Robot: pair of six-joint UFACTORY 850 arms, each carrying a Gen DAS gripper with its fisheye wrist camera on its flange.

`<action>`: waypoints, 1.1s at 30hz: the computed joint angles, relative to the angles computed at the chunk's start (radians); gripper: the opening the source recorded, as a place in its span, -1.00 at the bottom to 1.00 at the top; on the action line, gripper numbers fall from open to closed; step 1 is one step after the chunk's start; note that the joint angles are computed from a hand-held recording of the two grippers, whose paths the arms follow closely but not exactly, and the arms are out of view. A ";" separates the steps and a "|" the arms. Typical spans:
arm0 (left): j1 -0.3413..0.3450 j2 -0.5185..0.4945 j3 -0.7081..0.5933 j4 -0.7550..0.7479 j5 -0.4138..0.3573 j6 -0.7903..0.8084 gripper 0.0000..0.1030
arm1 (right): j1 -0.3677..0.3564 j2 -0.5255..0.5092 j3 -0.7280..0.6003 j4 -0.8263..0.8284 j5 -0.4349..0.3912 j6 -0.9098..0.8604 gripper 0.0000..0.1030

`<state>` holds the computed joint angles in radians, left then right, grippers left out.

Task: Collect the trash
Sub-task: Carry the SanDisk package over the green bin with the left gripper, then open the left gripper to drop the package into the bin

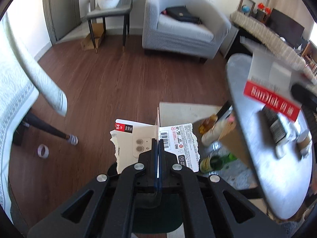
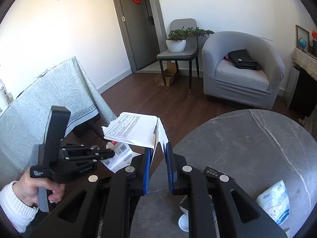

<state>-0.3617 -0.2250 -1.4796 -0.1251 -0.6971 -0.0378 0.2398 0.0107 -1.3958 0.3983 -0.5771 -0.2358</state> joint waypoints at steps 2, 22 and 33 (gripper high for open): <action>0.011 0.001 0.029 -0.020 -0.024 0.025 -0.97 | 0.023 -0.025 -0.024 -0.024 -0.014 0.034 -0.72; 0.040 -0.039 0.217 -0.054 -0.162 0.115 -0.91 | 0.137 -0.156 -0.128 -0.201 -0.087 0.243 -0.71; 0.126 -0.010 0.227 -0.080 -0.162 0.088 -0.60 | 0.210 -0.236 -0.144 -0.367 -0.167 0.358 -0.72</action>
